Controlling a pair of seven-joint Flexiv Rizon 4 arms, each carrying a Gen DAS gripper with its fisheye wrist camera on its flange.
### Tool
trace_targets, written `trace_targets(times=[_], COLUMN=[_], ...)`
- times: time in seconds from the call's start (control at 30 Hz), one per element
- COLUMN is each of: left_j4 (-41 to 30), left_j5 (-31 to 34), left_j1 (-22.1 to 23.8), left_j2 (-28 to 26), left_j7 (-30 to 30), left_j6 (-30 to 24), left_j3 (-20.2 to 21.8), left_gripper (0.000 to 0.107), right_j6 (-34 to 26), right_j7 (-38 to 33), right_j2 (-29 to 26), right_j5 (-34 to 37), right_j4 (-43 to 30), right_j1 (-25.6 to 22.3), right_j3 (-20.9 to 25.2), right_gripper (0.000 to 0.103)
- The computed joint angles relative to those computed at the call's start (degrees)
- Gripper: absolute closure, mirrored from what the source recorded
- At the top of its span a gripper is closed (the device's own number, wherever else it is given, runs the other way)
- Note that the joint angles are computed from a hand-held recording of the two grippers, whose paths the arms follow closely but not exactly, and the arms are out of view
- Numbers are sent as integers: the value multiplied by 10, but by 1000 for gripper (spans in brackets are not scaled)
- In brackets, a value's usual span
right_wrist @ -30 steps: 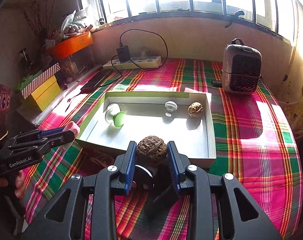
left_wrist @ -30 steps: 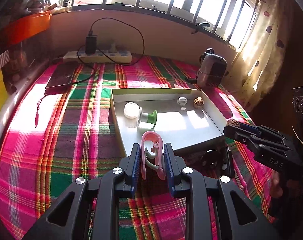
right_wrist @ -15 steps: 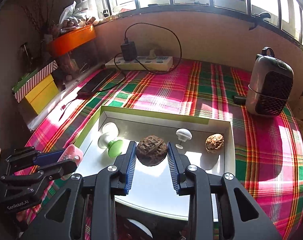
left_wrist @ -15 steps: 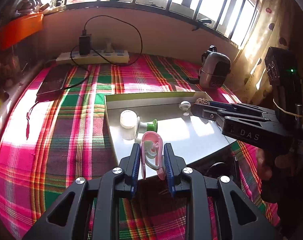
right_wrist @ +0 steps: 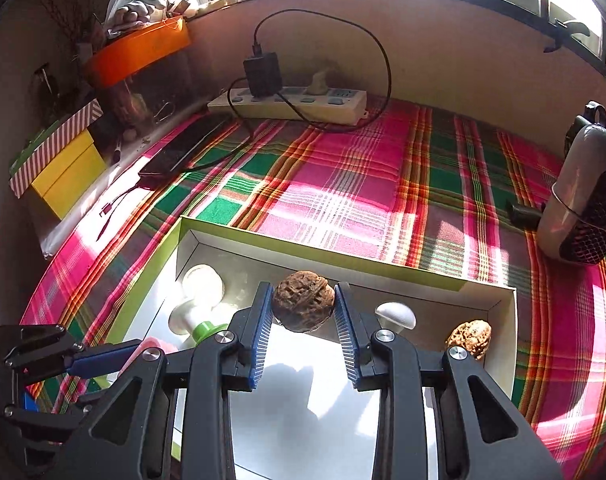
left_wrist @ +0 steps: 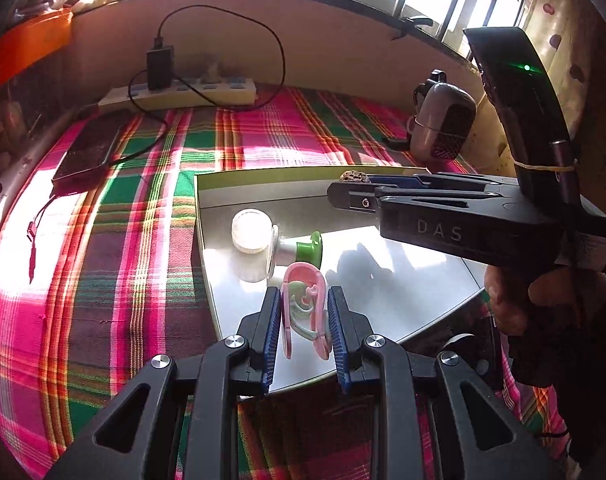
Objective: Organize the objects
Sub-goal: 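Carry the walnut in the right gripper and the pink clip in the left gripper into the box, then open the right gripper to drop the walnut while the left gripper releases the pink clip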
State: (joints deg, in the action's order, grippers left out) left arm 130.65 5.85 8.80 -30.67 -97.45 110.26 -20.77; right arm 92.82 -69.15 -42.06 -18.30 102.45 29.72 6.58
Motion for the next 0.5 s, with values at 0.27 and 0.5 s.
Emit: trace_targets(times=[0.27,0.5], left_j4=[-9,-13], left_j5=[-8,-8], left_j1=[-16,-10], left_j2=[-6,-12], left_j7=[12,21], left_j6=[-6,-9], left_j3=[14,7], left_gripper=[85,85], right_j6=[-34,-63], right_j7=[-5,-7], right_j2=[-20,-26], right_j5=[-5,-8], right_j4=[-30,-47], right_j1=[-1,-2], right_j3=[10,12], right_gripper=[71,71])
